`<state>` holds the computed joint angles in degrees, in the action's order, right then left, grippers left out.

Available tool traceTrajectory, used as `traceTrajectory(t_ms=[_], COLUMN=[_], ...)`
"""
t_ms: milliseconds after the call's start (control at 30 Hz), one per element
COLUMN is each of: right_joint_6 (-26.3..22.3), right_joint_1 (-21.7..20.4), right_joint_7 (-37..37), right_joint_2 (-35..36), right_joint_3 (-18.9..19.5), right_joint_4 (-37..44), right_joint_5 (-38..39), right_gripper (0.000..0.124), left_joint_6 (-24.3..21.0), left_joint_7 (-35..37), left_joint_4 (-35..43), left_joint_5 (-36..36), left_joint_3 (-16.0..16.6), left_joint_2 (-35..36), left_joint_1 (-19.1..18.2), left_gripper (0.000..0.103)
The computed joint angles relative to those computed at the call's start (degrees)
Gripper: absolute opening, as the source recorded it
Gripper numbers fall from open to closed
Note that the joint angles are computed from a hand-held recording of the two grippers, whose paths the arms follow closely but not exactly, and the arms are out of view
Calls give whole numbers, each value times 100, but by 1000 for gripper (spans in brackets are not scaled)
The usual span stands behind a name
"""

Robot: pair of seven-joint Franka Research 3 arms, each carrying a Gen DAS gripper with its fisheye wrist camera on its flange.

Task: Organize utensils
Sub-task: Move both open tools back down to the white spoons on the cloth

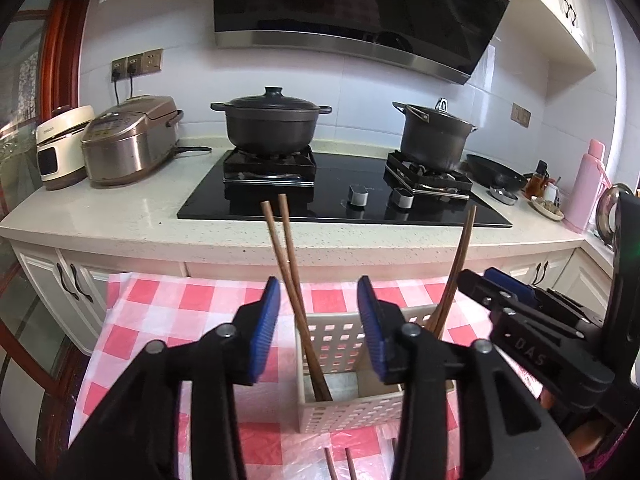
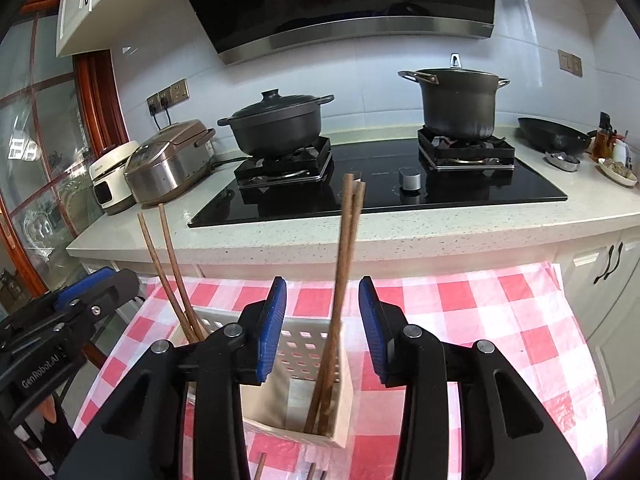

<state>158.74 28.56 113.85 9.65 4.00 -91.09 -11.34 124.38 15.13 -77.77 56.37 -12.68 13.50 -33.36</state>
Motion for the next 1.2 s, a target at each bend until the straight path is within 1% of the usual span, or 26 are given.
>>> traceTrajectory(t_ms=[33,133,200,233,400,467,633,767,900,1100,1200], right_joint_6=[19,127,249,292,546,615,921,989,962,963,942], right_joint_1=[-4,-37,-75,-104,-276,-381,-636,-892,-756,-609,-474], right_joint_7=[16,94,171,188,278,368,412,469,170,5,-139], right_joint_2=[-38,-222,-413,-485,-1052,-1297,-1984,-2363,-2597,-2754,-2792], right_joint_3=[-9,-16,5,31,220,338,657,982,1047,1148,1148], right_joint_4=[-52,-317,-610,-722,-1616,-1996,-3094,-3665,-4067,-4409,-4548], right_joint_5=[-8,-58,-119,-126,-148,-193,11,103,563,1079,1291], right_gripper=[37,37,37,37,37,37,38,41,42,42,42], left_joint_6=[-20,-130,-203,-269,-640,-761,-1089,-1224,-1356,-1812,-1793], left_joint_7=[-46,-318,-513,-646,-1120,-1292,-1650,-1929,-2143,-2326,-2508], left_joint_4=[-44,-370,-583,-743,-1364,-1652,-2325,-2750,-3007,-3233,-3482], left_joint_5=[31,258,418,532,915,999,1090,1045,971,989,867], left_joint_3=[2,-34,-102,-145,-423,-552,-877,-1078,-1229,-1421,-1456], left_joint_2=[-36,-271,-424,-531,-916,-1078,-1414,-1595,-1694,-1763,-1926], left_joint_1=[-14,-64,-63,-72,-41,-20,-7,-11,-44,-200,-245], left_gripper=[47,56,67,69,93,96,98,98,98,98,98])
